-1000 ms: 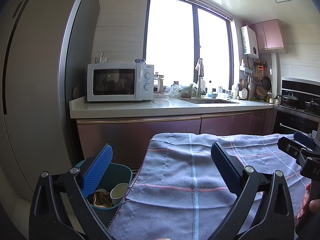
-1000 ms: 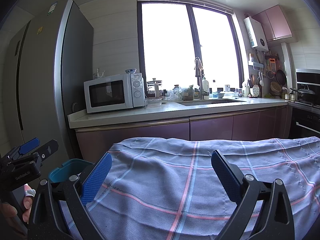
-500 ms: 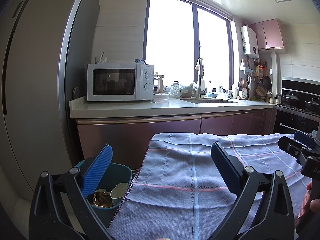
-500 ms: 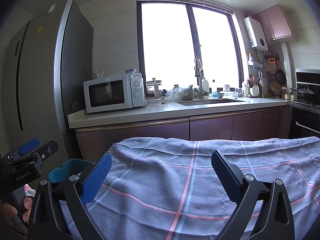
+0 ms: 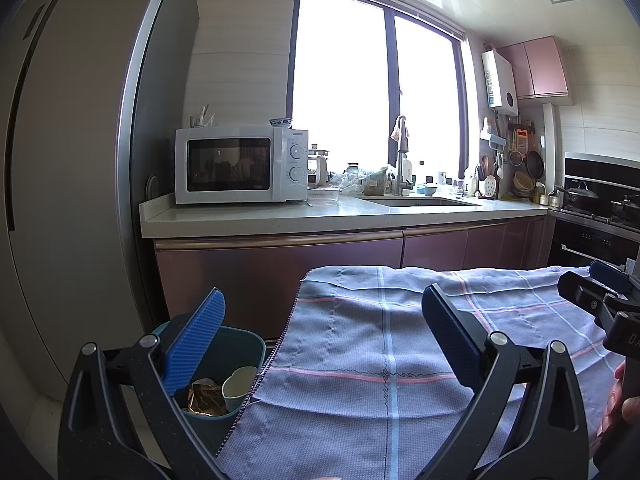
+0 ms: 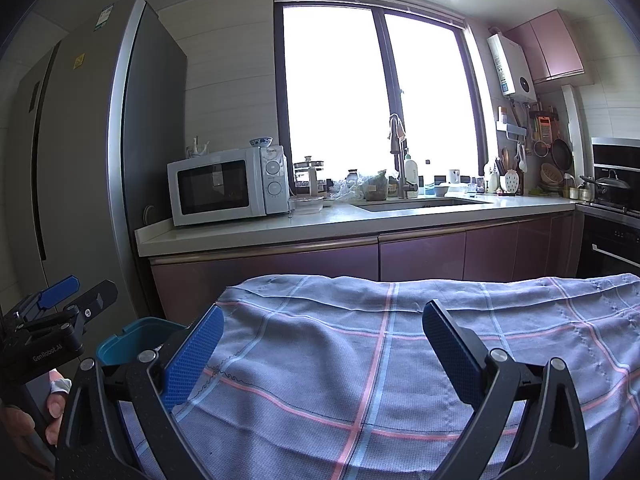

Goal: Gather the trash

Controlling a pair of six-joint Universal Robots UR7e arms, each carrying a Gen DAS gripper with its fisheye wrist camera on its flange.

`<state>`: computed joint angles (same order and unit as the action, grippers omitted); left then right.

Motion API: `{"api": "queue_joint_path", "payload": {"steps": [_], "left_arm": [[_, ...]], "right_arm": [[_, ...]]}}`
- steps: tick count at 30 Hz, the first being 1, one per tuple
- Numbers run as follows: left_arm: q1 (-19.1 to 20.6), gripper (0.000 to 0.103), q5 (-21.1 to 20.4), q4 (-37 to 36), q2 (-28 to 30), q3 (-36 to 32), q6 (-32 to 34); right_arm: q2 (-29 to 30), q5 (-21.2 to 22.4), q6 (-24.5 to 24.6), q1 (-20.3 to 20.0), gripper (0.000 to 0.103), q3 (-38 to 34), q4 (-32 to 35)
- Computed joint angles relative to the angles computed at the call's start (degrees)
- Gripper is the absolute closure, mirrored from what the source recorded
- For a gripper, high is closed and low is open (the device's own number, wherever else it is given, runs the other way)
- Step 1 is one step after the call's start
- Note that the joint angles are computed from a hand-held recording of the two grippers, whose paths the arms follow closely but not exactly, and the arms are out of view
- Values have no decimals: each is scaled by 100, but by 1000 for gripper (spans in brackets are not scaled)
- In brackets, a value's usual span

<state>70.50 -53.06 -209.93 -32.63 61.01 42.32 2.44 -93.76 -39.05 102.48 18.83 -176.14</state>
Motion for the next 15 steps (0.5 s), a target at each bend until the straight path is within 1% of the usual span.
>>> {"api": "queue_joint_path", "payload": {"steps": [10, 13, 15], "left_arm": [[21, 6, 13, 125, 37, -97, -27], [21, 6, 3, 185, 81, -152, 53], [30, 6, -15, 343, 87, -175, -15]], "right_arm": [[-47, 18, 16, -23, 7, 17, 10], [6, 1, 35, -36, 7, -106, 75], [55, -10, 51, -49, 7, -227, 158]]}}
